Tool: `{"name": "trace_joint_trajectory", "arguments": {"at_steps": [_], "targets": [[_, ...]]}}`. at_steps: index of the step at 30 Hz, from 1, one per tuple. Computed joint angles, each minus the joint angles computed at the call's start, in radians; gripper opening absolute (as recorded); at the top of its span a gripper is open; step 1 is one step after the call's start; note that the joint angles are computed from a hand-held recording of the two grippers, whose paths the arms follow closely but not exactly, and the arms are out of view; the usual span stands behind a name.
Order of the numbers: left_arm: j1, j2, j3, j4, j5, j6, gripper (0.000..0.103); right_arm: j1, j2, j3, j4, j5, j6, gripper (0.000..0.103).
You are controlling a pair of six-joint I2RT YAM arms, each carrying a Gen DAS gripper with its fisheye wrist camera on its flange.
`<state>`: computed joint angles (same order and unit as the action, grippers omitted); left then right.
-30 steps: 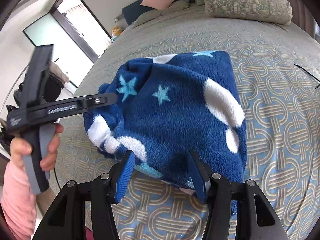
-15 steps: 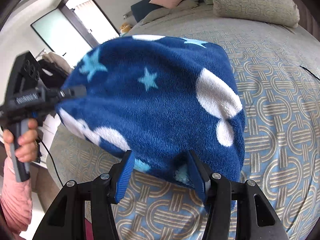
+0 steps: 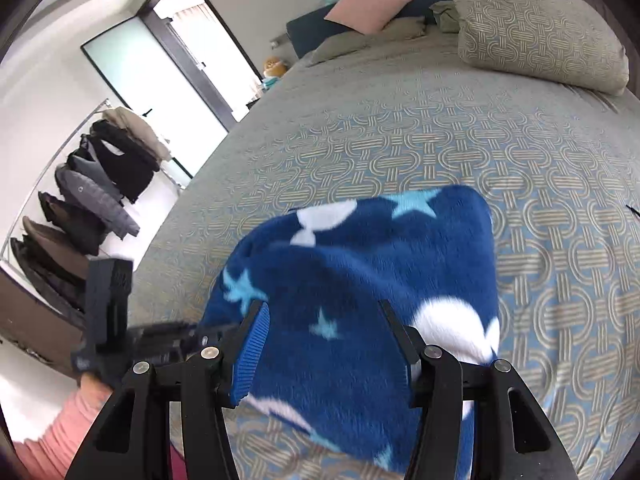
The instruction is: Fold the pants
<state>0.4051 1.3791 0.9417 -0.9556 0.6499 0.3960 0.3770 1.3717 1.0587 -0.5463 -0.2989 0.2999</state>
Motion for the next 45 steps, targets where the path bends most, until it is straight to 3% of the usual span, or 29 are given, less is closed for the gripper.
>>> {"name": "trace_joint_trajectory", "arguments": {"at_steps": [4, 6, 8, 10, 13, 17, 21, 23, 24, 25, 26, 30, 34, 36, 38, 40, 42, 45], "targets": [[0.051, 0.015, 0.036, -0.065, 0.036, 0.06, 0.029, 0.074, 0.143, 0.182, -0.077, -0.004, -0.046, 0.055], [0.064, 0.038, 0.061, -0.094, 0.051, 0.072, 0.032, 0.135, 0.256, 0.343, -0.169, 0.038, -0.063, 0.055], [0.111, 0.079, 0.098, -0.122, 0.083, 0.085, 0.042, 0.187, 0.351, 0.486, -0.256, 0.088, -0.081, 0.055], [0.173, 0.097, 0.11, -0.076, 0.103, 0.046, 0.054, 0.257, 0.441, 0.624, -0.357, 0.175, -0.091, 0.055], [0.211, 0.148, 0.138, 0.013, 0.059, -0.03, 0.055, 0.317, 0.495, 0.678, -0.398, 0.229, -0.062, 0.055], [0.154, 0.309, 0.254, -0.016, 0.126, -0.016, 0.055, 0.398, 0.559, 0.681, -0.42, 0.318, 0.048, 0.055], [0.064, 0.412, 0.314, 0.001, 0.111, -0.051, 0.055, 0.405, 0.57, 0.579, -0.372, 0.214, 0.161, 0.054], [0.036, 0.454, 0.335, -0.016, 0.112, -0.046, 0.055, 0.402, 0.54, 0.493, -0.317, 0.24, 0.222, 0.029], [0.034, 0.46, 0.339, -0.025, 0.123, -0.036, 0.052, 0.395, 0.519, 0.459, -0.293, 0.242, 0.235, 0.023], [0.038, 0.468, 0.346, -0.042, 0.146, -0.017, 0.03, 0.389, 0.502, 0.436, -0.276, 0.237, 0.24, 0.02], [0.044, 0.473, 0.351, -0.061, 0.162, 0.008, 0.024, 0.381, 0.479, 0.41, -0.257, 0.228, 0.245, 0.018], [0.077, 0.461, 0.402, -0.115, 0.237, -0.015, 0.02, 0.407, 0.356, 0.33, -0.203, 0.273, 0.203, 0.015], [0.043, 0.448, 0.527, -0.127, 0.293, -0.099, 0.019, 0.448, 0.22, 0.289, -0.161, 0.426, 0.181, 0.015], [-0.01, 0.442, 0.573, -0.063, 0.255, -0.168, 0.019, 0.458, 0.19, 0.282, -0.127, 0.518, 0.176, 0.015], [-0.071, 0.471, 0.622, -0.012, 0.172, -0.214, 0.019, 0.46, 0.253, 0.329, -0.128, 0.558, 0.147, 0.016], [-0.117, 0.518, 0.647, 0.009, 0.019, -0.239, 0.019, 0.436, 0.367, 0.377, -0.118, 0.483, 0.137, 0.016], [-0.123, 0.547, 0.632, 0.004, -0.066, -0.219, 0.019, 0.406, 0.494, 0.422, -0.142, 0.361, 0.131, 0.018], [-0.058, 0.522, 0.546, 0.042, -0.082, -0.175, 0.022, 0.404, 0.497, 0.343, -0.063, 0.327, 0.101, 0.03]]}}
